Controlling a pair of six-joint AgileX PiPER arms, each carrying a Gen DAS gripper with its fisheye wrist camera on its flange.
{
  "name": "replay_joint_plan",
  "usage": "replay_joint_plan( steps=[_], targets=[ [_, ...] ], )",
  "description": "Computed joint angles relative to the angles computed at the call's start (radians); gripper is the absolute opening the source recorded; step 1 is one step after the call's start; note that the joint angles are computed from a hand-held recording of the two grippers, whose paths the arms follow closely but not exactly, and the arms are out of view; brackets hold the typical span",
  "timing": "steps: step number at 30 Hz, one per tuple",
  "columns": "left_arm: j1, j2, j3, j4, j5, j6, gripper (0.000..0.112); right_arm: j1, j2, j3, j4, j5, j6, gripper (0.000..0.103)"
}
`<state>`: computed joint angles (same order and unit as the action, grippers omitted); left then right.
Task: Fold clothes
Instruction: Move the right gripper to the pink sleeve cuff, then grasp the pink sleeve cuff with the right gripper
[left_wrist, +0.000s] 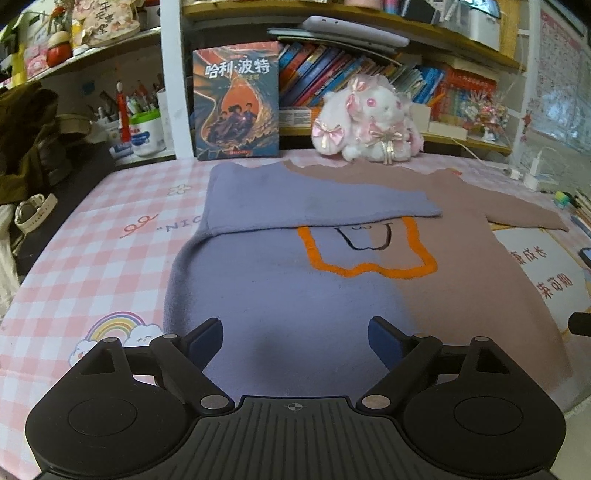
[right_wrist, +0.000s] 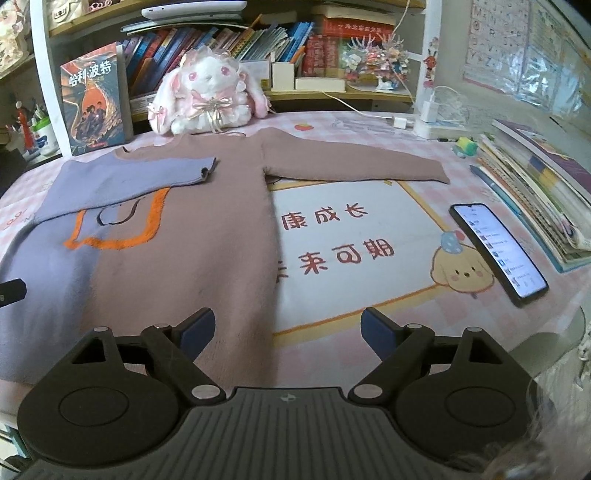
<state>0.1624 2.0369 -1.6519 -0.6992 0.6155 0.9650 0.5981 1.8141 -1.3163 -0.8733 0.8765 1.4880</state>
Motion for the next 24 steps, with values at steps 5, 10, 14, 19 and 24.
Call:
replay_joint_plan(
  steps=[5, 10, 14, 19, 24],
  targets=[
    [-0.081, -0.01, 0.02, 0.163, -0.093, -0.236, 0.089, -0.115, -0.01, 0.028, 0.014, -0.14, -0.105, 0.086],
    [-0.201, -0.032, 0.056, 0.478, -0.173, -0.639, 0.089, -0.286, -0.002, 0.016, 0.122, -0.296, -0.328, 0.086],
    [-0.293, -0.047, 0.085, 0.757, -0.178, -0.974, 0.089, -0.43, 0.029, -0.029, 0.242, -0.395, -0.519, 0.086],
    [-0.38, -0.065, 0.115, 1.008, -0.118, -1.272, 0.089, -0.597, 0.105, -0.139, 0.436, -0.443, -0.763, 0.085],
    [-0.422, -0.08, 0.134, 1.144, -0.039, -1.45, 0.089, -0.744, 0.218, -0.299, 0.518, -0.403, -0.791, 0.074]
  ],
)
